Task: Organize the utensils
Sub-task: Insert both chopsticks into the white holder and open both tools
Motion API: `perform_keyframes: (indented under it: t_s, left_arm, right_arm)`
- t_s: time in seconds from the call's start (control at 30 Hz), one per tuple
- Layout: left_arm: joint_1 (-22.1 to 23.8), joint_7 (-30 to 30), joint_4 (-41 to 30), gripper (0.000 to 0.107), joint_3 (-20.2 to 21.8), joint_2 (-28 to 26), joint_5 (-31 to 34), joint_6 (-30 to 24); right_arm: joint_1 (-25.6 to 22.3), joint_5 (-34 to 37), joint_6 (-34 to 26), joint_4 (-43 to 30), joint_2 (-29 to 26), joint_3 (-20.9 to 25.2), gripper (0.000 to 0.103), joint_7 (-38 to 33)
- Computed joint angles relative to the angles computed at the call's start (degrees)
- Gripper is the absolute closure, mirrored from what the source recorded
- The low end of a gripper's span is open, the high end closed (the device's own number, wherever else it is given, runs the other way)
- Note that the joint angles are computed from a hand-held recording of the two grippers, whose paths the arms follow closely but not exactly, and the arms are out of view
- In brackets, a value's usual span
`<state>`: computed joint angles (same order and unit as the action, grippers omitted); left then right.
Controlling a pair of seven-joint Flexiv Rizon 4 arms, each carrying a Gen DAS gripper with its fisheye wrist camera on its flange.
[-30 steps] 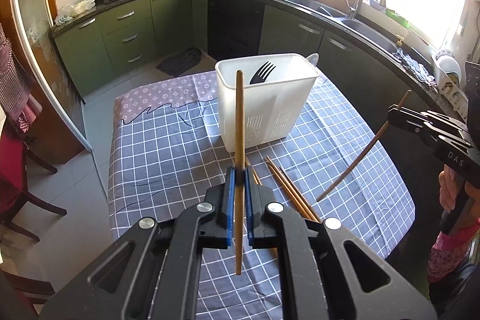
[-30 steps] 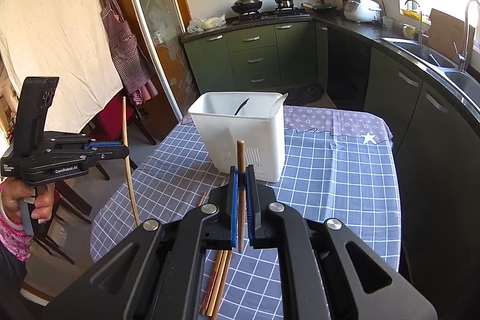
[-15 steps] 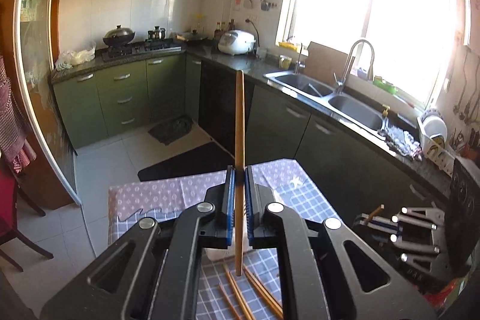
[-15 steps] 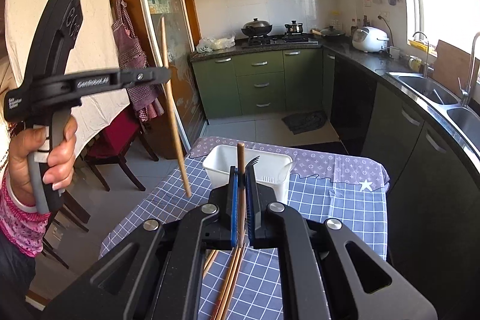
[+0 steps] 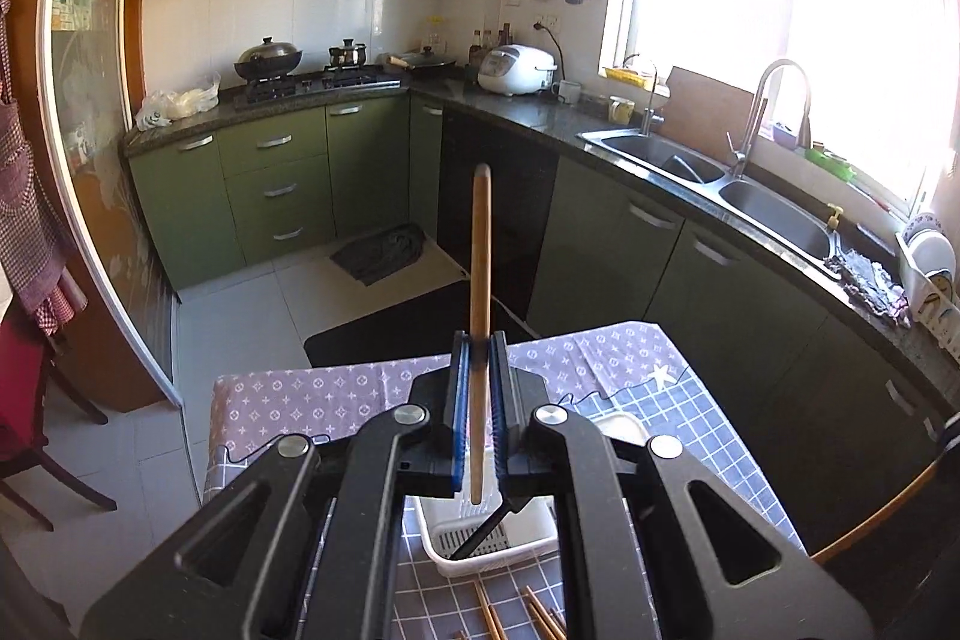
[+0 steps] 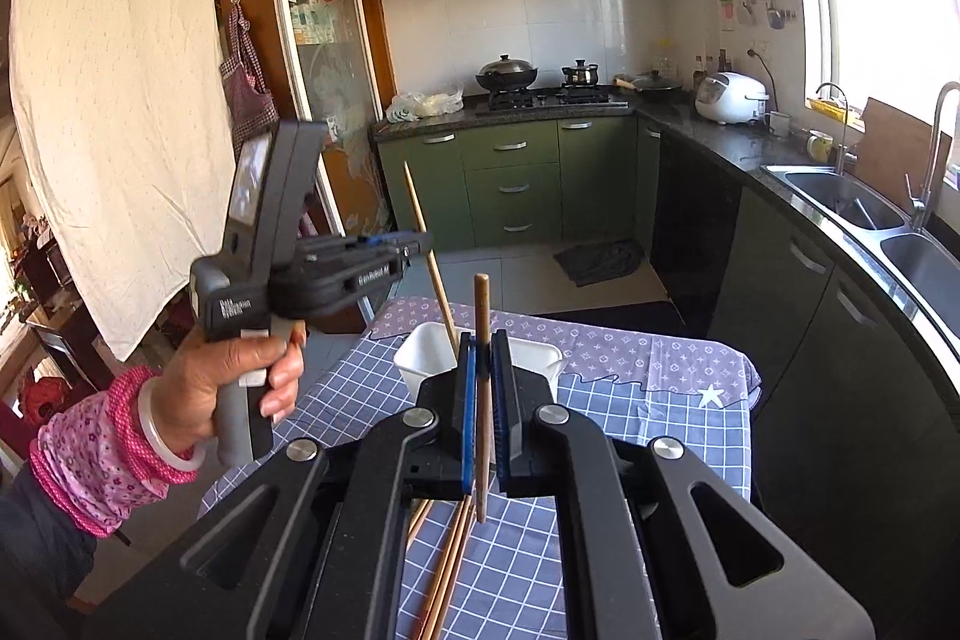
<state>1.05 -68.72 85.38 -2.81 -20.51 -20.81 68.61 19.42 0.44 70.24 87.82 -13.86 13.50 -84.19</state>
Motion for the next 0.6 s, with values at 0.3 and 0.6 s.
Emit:
perform_keyframes:
  t_s: [0.3,0.6]
  left_arm:
    - [1.13,5.24,7.67,0.088,-0.87,5.27,-3.42,2.6]
    - [0.67,12.81,16.82,0.084,0.7,12.69,-10.53,0.17]
  right_arm:
    - [0.84,-0.38,-1.78,-12.48,-5.96,-1.42,0.097,3.65]
    - [3.55,-6.52,-9.74,-27.39,-16.12,-4.76,0.097,10.73]
